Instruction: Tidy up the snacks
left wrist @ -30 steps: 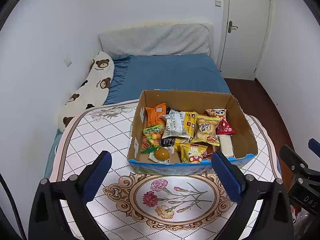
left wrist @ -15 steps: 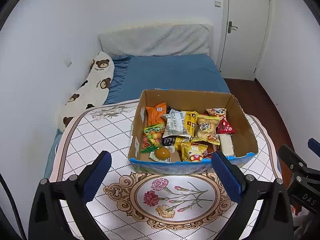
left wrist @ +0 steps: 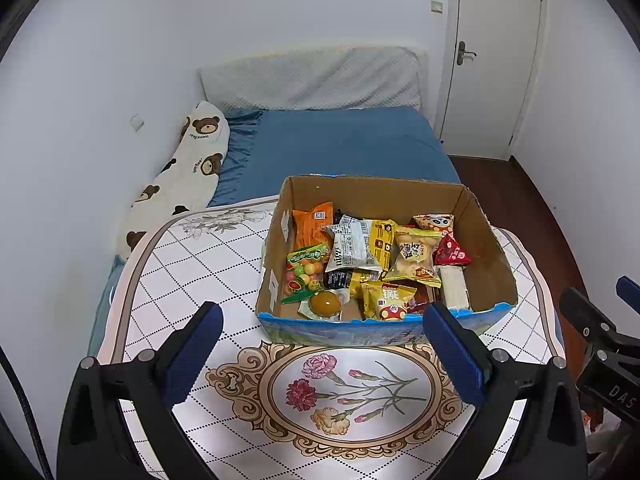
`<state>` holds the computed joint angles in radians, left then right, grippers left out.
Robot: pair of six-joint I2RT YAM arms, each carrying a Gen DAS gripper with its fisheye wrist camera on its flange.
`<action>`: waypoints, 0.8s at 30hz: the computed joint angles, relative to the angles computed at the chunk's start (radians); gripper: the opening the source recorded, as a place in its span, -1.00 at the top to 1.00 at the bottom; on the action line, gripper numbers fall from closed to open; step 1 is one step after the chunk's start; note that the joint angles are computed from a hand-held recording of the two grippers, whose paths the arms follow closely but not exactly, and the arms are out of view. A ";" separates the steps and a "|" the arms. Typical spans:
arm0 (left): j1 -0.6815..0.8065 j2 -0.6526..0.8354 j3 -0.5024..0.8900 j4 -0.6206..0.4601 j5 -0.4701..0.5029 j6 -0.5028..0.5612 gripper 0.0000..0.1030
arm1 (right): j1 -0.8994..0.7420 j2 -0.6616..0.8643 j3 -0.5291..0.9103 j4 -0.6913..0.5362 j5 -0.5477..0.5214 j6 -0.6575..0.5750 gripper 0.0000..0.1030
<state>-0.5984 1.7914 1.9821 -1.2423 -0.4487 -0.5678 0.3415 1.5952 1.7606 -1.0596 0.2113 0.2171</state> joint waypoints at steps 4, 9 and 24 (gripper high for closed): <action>0.000 0.003 0.003 -0.005 0.000 -0.004 -0.99 | 0.001 -0.005 -0.007 0.003 -0.001 0.000 -1.00; 0.000 -0.005 -0.019 0.001 0.002 -0.011 -0.99 | -0.001 -0.008 -0.016 0.004 -0.008 0.004 -1.00; -0.002 -0.006 -0.021 -0.002 0.005 -0.016 -0.99 | 0.001 -0.018 -0.032 0.008 -0.023 0.014 -1.00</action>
